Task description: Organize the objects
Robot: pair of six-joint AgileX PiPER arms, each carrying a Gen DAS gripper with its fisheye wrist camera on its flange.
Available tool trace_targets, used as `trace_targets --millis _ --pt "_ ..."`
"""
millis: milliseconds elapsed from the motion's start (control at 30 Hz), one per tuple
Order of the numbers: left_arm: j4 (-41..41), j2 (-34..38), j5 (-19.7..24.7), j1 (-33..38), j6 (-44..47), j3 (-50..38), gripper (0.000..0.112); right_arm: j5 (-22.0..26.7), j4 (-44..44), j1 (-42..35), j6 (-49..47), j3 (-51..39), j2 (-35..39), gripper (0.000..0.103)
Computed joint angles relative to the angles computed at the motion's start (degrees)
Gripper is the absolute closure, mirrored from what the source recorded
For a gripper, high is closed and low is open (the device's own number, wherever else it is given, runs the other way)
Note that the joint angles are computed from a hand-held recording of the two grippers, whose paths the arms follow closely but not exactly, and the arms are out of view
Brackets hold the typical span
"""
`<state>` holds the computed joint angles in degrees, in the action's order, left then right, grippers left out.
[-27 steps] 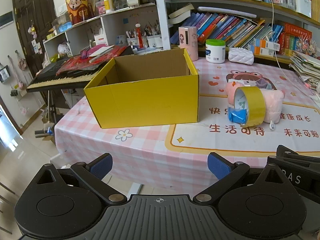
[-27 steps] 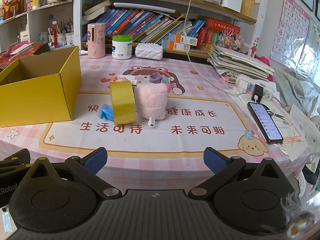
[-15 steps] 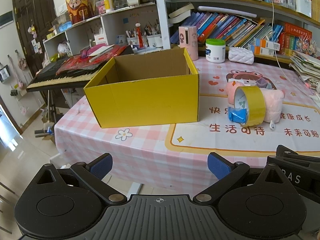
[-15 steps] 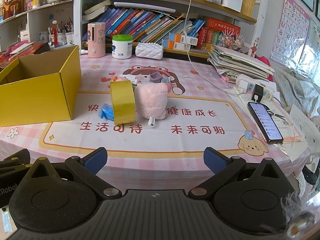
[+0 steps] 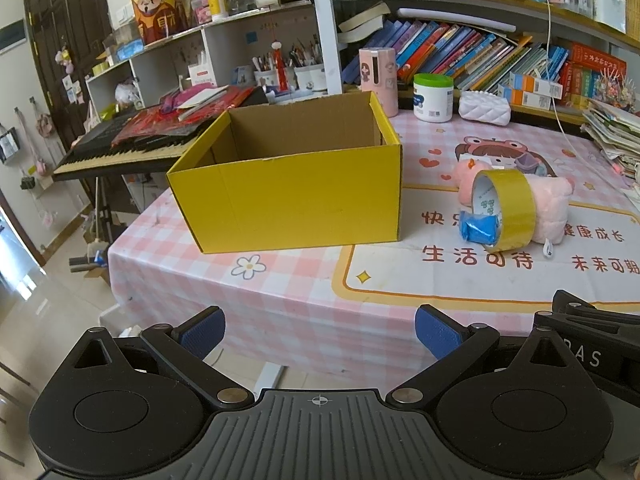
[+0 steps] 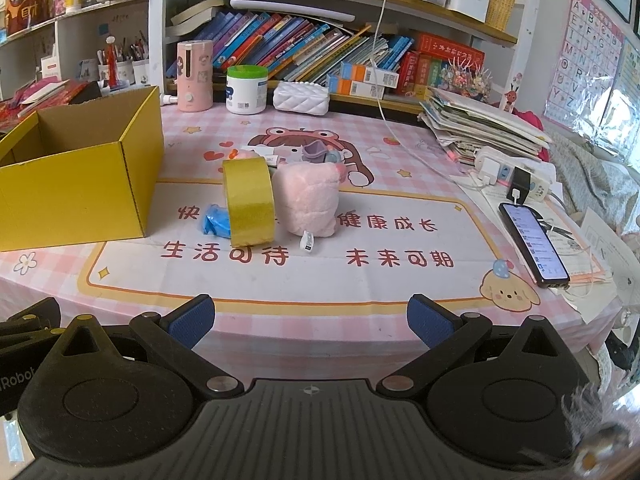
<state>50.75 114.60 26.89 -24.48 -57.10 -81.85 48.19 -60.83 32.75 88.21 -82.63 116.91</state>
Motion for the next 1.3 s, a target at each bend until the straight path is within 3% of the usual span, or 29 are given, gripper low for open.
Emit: trace_targets --millis 900,1300 --pt "-3.0 1.5 -2.3 2.2 3.7 -1.4 0.010 0.8 2.0 0.1 -2.6 -4.4 3.1 0.000" --pt "-4.2 4.2 -0.4 0.6 4.0 -6.2 0.010 -2.6 0.8 -3.0 -3.6 -3.6 2.6 0.000"
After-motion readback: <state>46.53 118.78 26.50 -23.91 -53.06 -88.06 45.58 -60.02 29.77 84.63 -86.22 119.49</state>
